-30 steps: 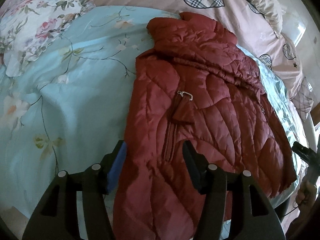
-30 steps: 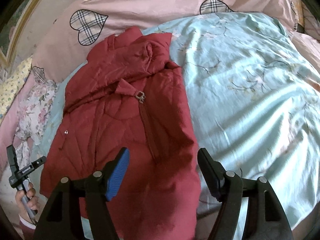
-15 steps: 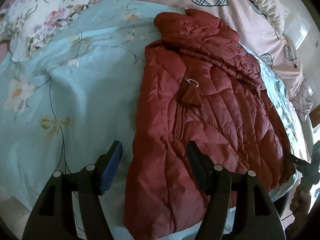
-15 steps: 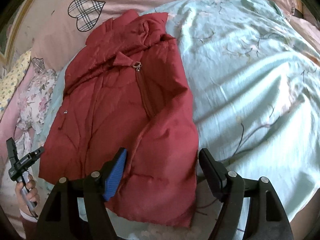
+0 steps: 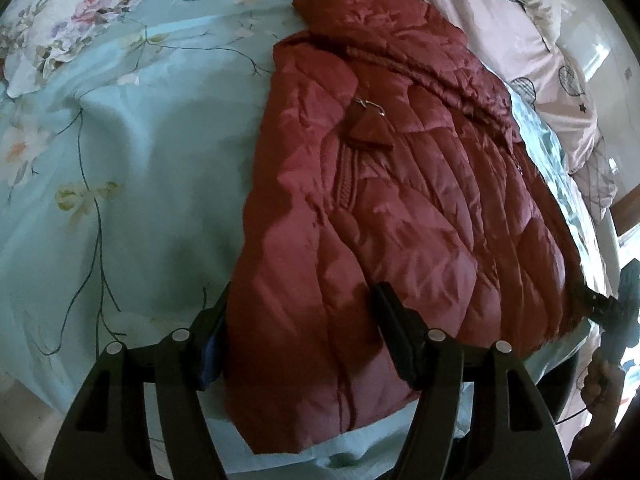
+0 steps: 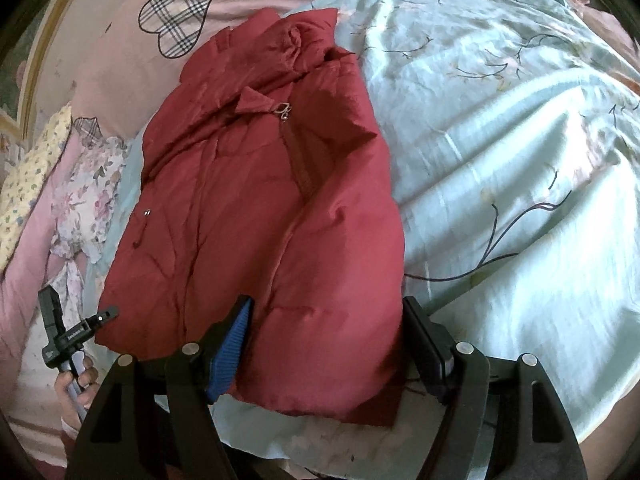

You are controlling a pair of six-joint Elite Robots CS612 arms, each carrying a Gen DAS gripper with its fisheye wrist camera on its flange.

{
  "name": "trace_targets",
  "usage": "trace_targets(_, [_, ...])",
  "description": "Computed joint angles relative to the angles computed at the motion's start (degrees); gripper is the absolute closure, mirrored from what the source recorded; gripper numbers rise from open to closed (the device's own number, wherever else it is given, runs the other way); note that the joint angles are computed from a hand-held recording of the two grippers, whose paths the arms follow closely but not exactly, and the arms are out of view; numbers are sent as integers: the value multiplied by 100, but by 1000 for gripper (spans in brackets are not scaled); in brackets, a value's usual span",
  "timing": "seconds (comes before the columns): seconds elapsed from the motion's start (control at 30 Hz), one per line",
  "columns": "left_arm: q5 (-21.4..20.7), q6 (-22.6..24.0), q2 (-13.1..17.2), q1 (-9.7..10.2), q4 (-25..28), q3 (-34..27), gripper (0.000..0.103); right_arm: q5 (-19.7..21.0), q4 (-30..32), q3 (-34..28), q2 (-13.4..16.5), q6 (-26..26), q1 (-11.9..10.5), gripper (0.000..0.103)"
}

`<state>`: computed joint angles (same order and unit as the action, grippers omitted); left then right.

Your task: Fold large clothes

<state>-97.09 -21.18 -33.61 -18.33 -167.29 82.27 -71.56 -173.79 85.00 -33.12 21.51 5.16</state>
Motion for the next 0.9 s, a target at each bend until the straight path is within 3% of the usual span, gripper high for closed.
trace_targets(0.47, [35,231,-16,-77,29,48,37,-85,8,30,5,-433,45,31])
trace_targets(0.67, [-16,228,10,-74,-88,75,38,-89,-88,11,58,-291,34,30])
trace_targets(0.77, [-58,307,0,-79,-153,103,55,-93,-190,33,47,-332,54,41])
trace_targets(0.83, [-83,338,-19,-82,-216,127,72,62,-352,77,43,-262,28,60])
trace_targets(0.9, [-123,346,-33,-80,-279,133,79,254,-593,134,36,-158,-9,68])
